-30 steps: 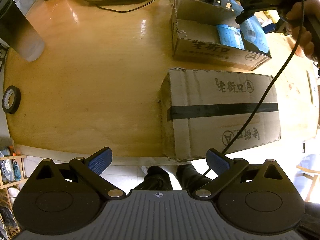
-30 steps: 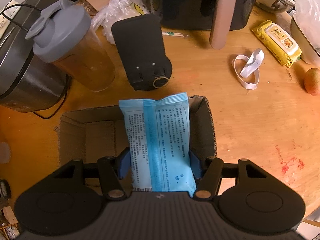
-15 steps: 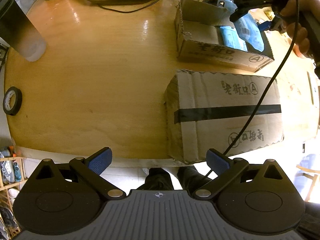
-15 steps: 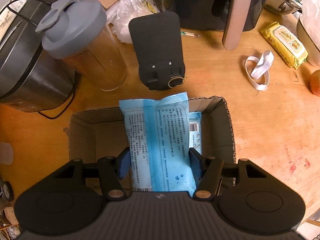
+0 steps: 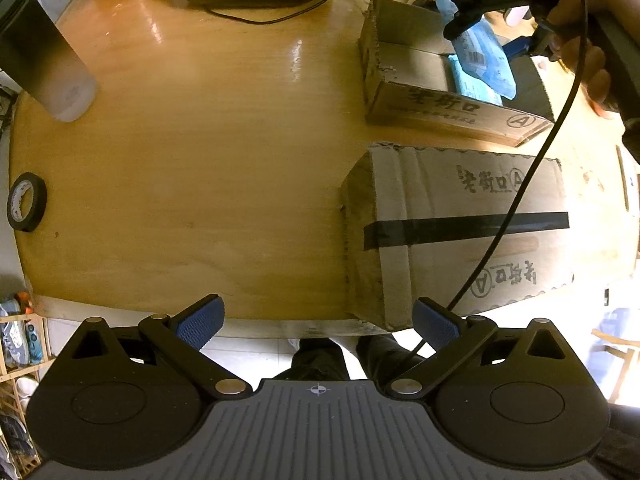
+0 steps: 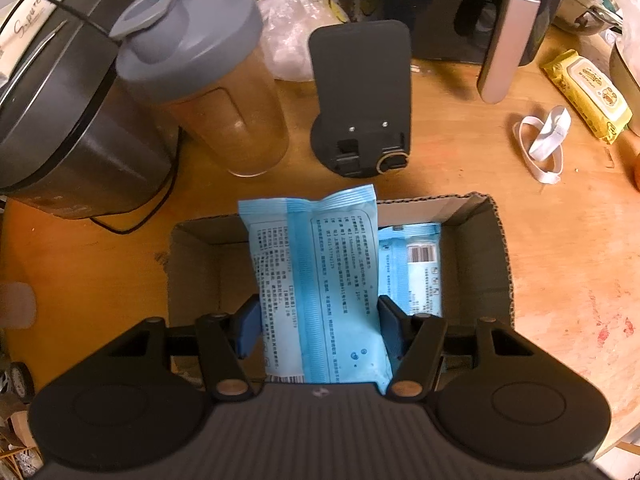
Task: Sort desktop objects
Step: 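Lower the smaller blue packet into the box beside the other packet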
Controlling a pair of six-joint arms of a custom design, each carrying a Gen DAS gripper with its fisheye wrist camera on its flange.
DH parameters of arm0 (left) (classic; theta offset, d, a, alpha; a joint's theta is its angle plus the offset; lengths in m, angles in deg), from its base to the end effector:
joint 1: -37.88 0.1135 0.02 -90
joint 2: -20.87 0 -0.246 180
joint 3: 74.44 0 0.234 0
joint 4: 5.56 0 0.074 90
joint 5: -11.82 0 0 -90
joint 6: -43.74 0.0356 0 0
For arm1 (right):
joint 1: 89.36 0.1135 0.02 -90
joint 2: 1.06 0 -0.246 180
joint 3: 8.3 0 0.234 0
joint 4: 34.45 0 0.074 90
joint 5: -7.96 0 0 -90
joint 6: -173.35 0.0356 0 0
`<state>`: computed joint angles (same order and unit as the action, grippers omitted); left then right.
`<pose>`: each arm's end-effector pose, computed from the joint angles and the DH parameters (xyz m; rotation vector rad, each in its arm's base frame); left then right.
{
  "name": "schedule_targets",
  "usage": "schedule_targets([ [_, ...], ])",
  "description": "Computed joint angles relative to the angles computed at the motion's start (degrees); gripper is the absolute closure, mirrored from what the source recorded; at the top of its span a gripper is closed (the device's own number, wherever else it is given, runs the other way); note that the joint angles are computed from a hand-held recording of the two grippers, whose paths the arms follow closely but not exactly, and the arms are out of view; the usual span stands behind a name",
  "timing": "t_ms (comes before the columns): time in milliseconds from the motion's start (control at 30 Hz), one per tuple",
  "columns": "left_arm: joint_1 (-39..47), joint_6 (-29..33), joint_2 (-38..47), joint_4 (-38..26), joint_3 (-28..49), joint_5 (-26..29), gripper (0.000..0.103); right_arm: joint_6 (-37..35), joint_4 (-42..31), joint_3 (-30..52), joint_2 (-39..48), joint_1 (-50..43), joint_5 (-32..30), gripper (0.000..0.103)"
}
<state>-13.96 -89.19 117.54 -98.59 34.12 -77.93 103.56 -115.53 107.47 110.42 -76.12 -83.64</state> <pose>0.1818 -0.2316 0.2978 0.2363 3.0258 -0.1775 0.3584 0.0854 0.2532 0.1731 2.9206 0.1366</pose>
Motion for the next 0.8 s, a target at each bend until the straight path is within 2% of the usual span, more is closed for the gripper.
schedule_targets([
  [800,2.68,3.11,-1.58,0.41,-2.54,0.54,0.000,5.19,0.98,1.41,2.77,5.00,-0.13,0.044],
])
